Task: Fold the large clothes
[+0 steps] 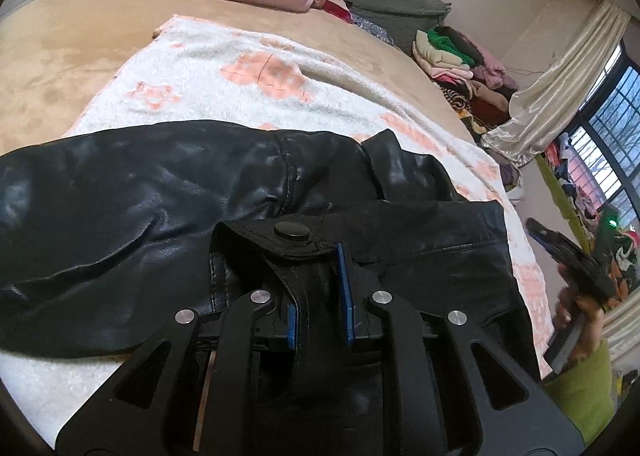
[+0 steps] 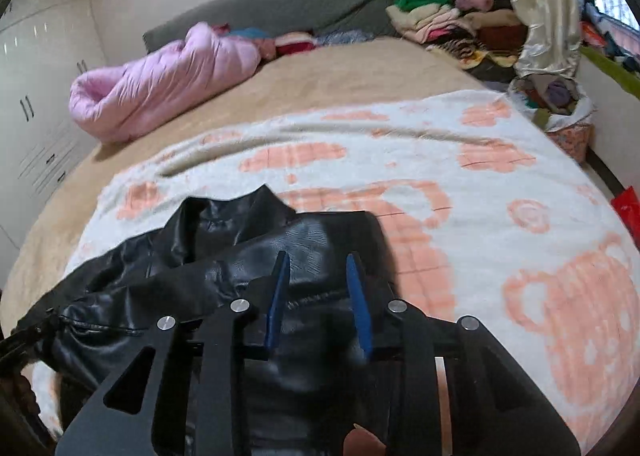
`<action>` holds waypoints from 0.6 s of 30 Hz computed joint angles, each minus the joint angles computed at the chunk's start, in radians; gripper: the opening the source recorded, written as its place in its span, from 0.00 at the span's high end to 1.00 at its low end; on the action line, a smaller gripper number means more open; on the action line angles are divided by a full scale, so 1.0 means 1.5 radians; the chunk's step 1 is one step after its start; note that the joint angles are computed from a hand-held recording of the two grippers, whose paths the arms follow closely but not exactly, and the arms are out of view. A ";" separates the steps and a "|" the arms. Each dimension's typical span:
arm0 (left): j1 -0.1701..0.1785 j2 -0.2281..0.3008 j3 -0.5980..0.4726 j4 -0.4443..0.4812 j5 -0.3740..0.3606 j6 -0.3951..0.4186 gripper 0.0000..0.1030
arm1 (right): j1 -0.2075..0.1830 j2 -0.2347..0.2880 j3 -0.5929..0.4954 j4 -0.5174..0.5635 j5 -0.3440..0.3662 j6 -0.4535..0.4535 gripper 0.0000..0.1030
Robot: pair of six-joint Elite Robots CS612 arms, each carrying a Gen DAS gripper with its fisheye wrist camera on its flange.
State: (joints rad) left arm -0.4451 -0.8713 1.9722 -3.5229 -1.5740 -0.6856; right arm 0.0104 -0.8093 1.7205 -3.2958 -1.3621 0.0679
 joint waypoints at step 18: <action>0.008 0.023 -0.030 0.078 -0.001 -0.001 0.90 | -0.003 0.081 -0.098 0.143 -0.050 0.041 0.86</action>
